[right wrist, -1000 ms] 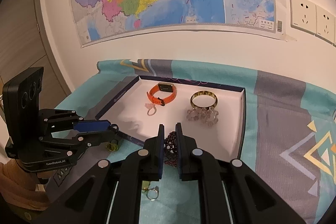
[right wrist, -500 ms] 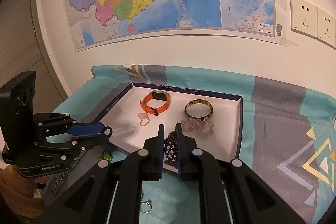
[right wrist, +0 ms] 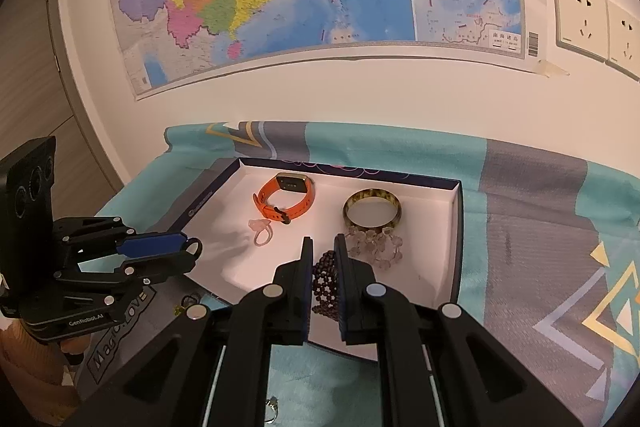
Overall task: Organize jewelry
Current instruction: 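Carry the black ring and beaded bracelet over the tray with both grippers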
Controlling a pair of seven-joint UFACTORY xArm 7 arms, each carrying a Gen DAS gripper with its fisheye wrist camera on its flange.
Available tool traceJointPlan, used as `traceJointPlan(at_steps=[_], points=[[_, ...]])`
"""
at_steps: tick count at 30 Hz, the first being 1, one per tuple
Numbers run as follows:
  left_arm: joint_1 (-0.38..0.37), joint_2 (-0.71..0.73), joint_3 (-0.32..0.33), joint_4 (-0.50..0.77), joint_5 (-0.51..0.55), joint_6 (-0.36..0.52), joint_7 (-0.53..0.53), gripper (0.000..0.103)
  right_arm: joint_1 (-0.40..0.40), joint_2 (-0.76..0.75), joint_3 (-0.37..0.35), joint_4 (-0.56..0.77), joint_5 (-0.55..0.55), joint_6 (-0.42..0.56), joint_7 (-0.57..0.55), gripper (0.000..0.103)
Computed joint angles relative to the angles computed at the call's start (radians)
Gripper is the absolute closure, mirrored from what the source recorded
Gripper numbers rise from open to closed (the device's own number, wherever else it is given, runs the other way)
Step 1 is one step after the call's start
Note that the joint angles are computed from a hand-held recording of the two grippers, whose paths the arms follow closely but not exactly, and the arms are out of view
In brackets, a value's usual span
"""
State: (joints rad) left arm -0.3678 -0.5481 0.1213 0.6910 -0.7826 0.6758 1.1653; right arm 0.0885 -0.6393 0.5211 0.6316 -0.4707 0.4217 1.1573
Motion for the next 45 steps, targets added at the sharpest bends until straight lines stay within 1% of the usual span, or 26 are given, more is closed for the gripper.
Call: traceJointPlan(at_steps=[25,45], points=[[0.016,0.079,-0.021,0.044,-0.015,-0.016,-0.018,0.081,-0.024,0.043,-0.015,0.016,-0.022,-0.02,0.011,0.094],[0.028,0.114,-0.039,0.063,-0.02,-0.027,-0.028,0.081,-0.028,0.077,-0.024,0.032,-0.045,-0.03,0.026,0.094]])
